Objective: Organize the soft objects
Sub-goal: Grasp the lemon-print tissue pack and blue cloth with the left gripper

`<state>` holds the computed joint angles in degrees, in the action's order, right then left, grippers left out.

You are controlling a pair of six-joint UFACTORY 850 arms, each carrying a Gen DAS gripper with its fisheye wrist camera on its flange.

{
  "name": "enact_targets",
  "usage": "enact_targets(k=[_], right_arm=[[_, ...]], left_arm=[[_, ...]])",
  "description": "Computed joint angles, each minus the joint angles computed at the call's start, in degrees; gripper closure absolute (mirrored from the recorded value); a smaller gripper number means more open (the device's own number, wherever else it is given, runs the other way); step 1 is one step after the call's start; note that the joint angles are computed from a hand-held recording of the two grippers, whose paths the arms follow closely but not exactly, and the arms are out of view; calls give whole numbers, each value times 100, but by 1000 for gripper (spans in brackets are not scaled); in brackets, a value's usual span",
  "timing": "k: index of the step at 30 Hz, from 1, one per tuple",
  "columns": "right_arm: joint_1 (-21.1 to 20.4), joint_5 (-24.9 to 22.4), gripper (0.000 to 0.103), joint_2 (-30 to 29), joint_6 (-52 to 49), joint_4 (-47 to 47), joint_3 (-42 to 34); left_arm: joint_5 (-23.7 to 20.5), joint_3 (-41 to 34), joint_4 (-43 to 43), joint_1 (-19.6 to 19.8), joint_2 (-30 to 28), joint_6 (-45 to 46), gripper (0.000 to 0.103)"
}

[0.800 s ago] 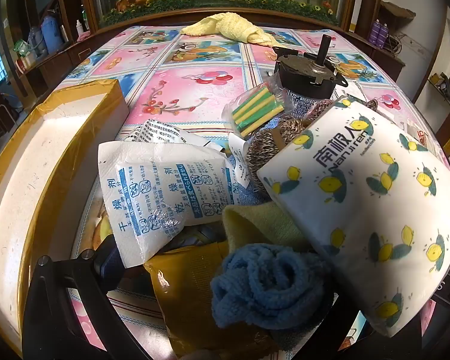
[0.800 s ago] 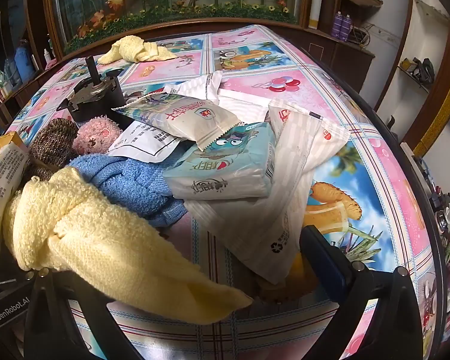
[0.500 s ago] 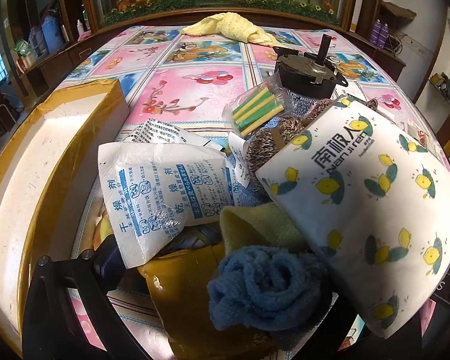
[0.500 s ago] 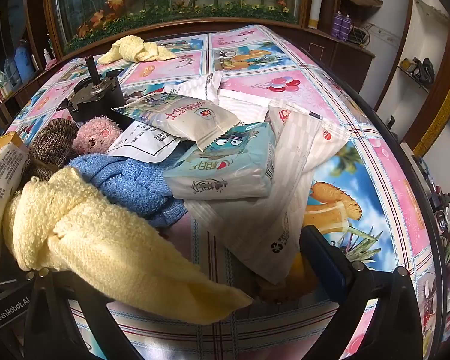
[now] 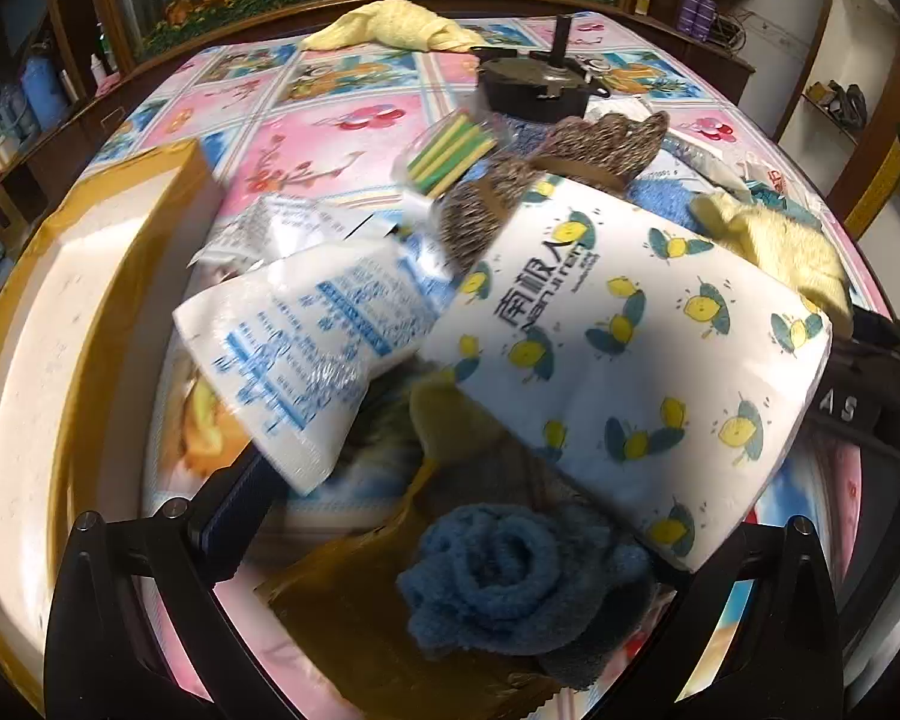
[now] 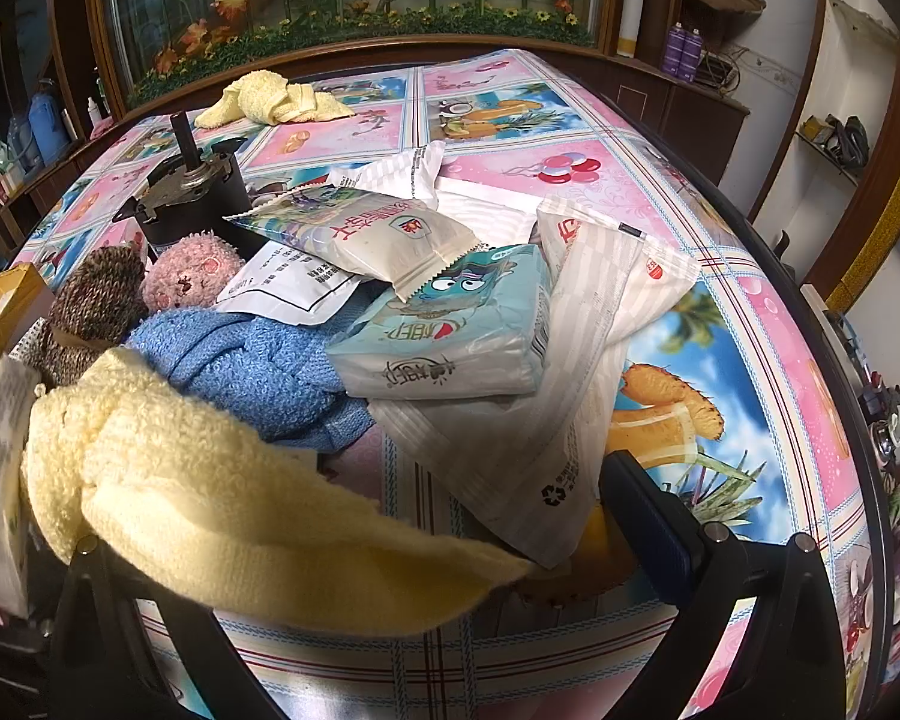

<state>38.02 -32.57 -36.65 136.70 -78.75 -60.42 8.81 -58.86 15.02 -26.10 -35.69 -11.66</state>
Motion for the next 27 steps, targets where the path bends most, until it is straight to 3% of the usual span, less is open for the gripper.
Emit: enact_targets(k=[8,13,16,22,25,27], right_arm=[[4,-6,0,-12,-38,26,-25],[10,-14,0,-7,-11,41,-14],[13,178,0,59,-41,-95,81],[75,599,0,268,-717,272,272],[62,808,0,349,-1304,739,311],[108,794,1,417,-1220,815,401]], left_arm=[[209,279,-1691,-94,120,1350,0],[295,429,-244,49,248,33,3],[679,810,509,268,651,-854,3],[1618,1606,370,551,1381,-528,3],[1644,1694,392,609,1393,-379,3],[1633,1735,796,716,1409,-803,3]])
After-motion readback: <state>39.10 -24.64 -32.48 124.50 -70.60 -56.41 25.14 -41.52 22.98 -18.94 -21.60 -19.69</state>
